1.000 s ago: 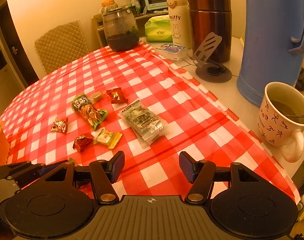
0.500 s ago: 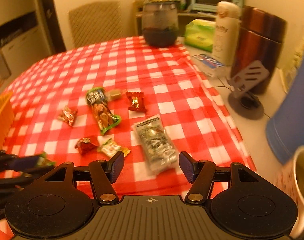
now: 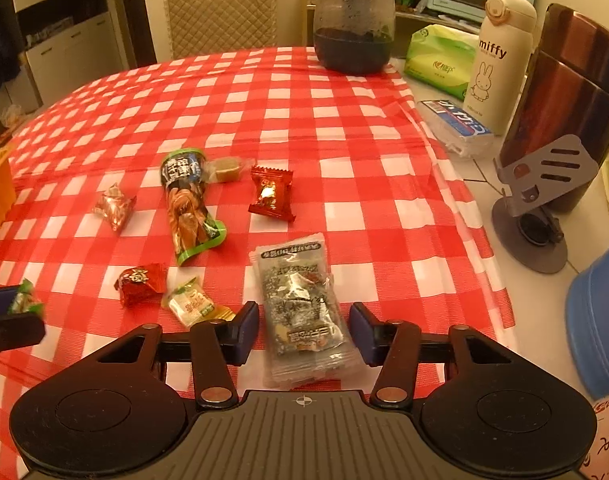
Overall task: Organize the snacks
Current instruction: 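Grasp the green-wrapped candy with the left tool while the right grasps the clear seaweed packet, then carry the green candy and seaweed packet over the orange tray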
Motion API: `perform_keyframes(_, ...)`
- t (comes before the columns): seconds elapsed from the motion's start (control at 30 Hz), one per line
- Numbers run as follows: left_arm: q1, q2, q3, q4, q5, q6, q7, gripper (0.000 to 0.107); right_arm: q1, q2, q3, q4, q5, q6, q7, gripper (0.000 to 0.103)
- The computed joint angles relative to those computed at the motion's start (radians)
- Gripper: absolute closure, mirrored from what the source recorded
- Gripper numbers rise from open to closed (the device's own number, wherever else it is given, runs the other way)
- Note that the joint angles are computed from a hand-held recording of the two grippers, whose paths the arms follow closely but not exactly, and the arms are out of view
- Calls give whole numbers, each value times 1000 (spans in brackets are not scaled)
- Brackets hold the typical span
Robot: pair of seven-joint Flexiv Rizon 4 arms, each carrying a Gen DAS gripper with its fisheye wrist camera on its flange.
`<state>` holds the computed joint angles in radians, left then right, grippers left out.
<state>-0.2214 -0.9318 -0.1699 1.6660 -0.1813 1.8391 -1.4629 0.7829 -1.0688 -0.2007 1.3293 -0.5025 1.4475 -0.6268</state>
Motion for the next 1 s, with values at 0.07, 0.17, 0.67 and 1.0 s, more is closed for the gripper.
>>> perform_keyframes(0.07,-4,1,5,0,-1,-2,-1,83,1,-5,-5,-8,2,-1,5,56)
perform_keyframes(0.17,-13,7,17,6,-10,-6,-6,83,3,-8,-9,-19,3,-18,13,64)
perform_keyframes(0.67,-82,68,107,79,-65,5,-55,83,213,86,-241,182,26,116,249,65)
perform_keyframes(1.0,-95,152,126,193,-77,52,-92,83,455,148,-402,343,175,187,322,65)
